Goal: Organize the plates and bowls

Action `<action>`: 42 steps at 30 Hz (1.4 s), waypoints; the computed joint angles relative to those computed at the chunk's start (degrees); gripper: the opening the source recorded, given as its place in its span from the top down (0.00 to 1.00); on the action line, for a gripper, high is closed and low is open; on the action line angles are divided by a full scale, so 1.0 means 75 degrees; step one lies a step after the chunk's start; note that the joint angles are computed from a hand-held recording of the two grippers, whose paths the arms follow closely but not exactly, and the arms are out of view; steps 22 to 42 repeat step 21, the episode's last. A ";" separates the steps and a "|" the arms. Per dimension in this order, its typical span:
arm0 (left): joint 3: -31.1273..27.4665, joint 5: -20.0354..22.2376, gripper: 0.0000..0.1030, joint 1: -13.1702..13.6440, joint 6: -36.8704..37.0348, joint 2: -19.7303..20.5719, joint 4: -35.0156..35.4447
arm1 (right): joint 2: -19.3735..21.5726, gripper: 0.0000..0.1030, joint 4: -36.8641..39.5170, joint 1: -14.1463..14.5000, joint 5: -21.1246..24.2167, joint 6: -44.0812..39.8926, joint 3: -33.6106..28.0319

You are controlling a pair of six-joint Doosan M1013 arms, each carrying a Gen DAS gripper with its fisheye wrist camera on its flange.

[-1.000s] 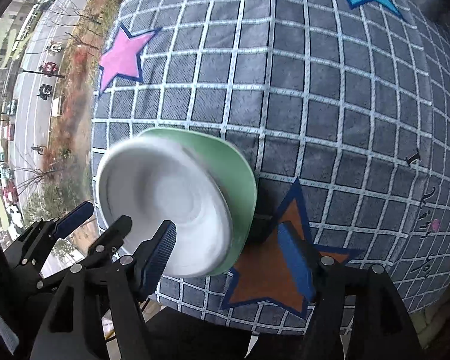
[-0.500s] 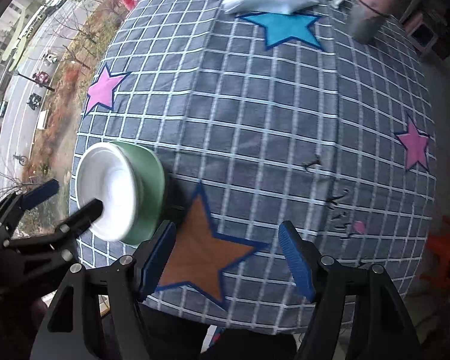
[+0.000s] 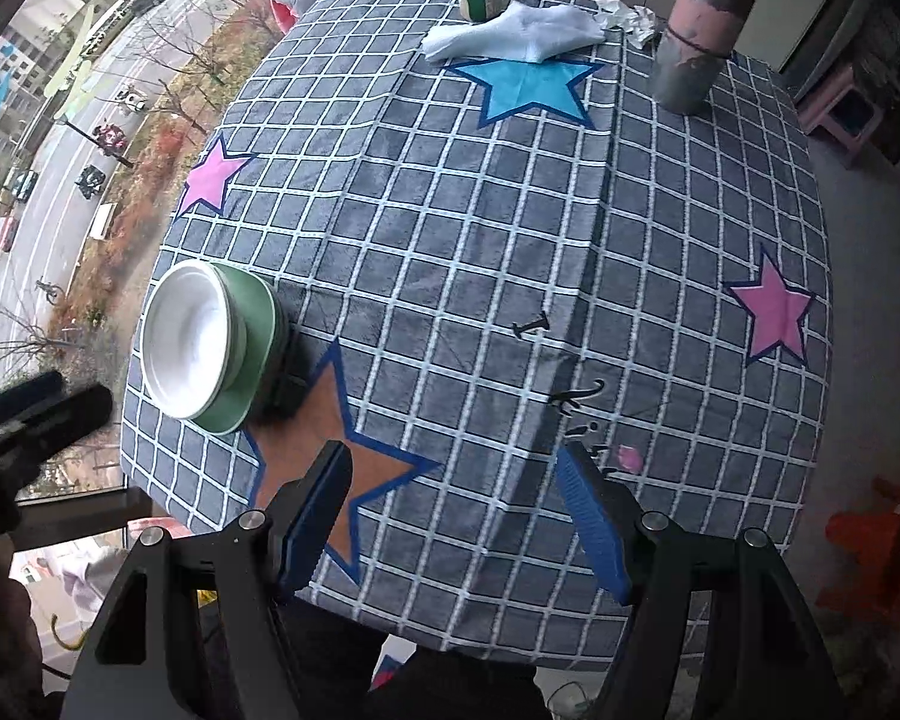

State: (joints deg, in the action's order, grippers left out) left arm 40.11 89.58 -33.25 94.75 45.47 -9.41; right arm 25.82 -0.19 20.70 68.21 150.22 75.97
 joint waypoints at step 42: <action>0.1469 -0.1185 0.07 -0.0487 -0.0125 -0.0814 0.0831 | -0.0590 0.30 0.0102 0.0062 -0.0361 -0.0248 0.0959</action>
